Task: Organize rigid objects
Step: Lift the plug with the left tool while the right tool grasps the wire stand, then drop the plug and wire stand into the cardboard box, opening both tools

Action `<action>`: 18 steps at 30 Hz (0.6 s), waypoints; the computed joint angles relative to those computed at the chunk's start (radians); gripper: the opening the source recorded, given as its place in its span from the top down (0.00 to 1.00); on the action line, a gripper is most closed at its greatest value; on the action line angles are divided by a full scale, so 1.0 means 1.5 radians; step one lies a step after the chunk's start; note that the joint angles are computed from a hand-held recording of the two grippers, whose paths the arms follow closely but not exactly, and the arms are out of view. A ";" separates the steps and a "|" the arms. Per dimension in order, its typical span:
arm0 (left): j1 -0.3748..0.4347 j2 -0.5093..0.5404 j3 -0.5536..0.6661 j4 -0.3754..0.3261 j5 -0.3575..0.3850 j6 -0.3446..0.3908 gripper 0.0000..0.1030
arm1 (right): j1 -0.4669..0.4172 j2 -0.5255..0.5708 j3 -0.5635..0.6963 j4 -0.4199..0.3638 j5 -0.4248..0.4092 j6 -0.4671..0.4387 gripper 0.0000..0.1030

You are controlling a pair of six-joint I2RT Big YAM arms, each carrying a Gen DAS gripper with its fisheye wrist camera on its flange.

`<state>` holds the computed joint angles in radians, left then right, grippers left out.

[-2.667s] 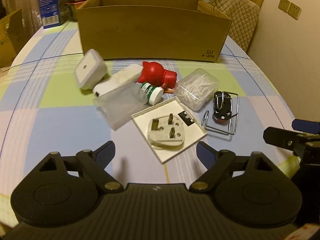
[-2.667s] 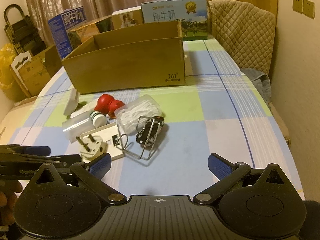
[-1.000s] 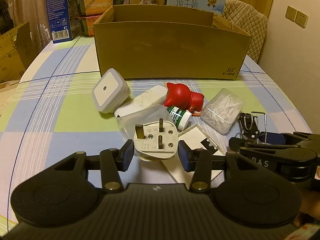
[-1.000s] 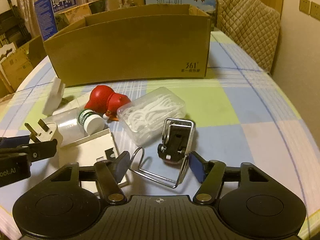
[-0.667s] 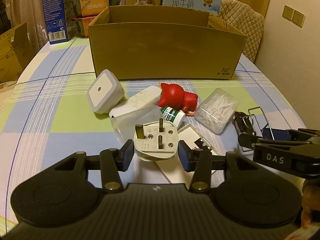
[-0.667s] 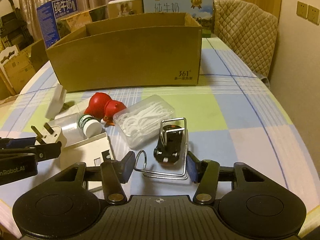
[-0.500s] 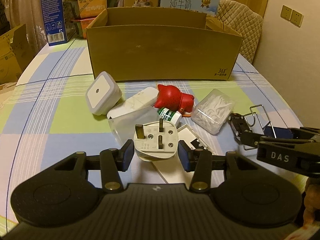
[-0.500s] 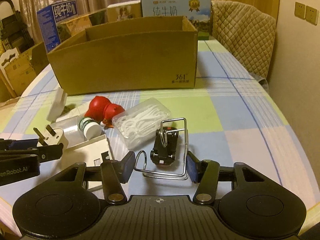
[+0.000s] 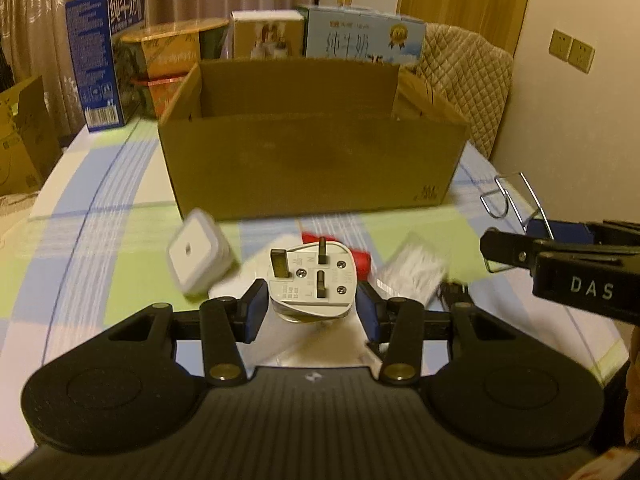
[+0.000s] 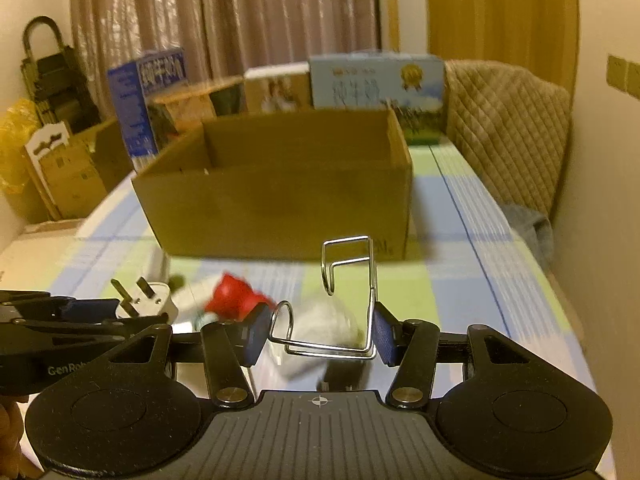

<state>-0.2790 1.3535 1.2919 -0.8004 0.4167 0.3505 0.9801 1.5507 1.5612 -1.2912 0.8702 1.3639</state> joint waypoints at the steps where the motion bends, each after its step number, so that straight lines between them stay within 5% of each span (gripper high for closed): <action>1: -0.001 0.007 0.014 -0.001 -0.001 0.000 0.59 | -0.008 -0.005 0.001 0.014 0.004 -0.026 0.51; 10: -0.023 0.118 0.199 -0.008 -0.003 -0.021 0.59 | -0.132 -0.047 0.000 0.199 -0.039 -0.296 0.51; 14: -0.040 0.199 0.316 -0.027 -0.018 -0.025 0.59 | -0.207 -0.037 0.012 0.268 -0.115 -0.383 0.51; 18: -0.054 0.294 0.442 -0.078 -0.026 -0.028 0.59 | -0.274 -0.003 0.032 0.282 -0.218 -0.396 0.51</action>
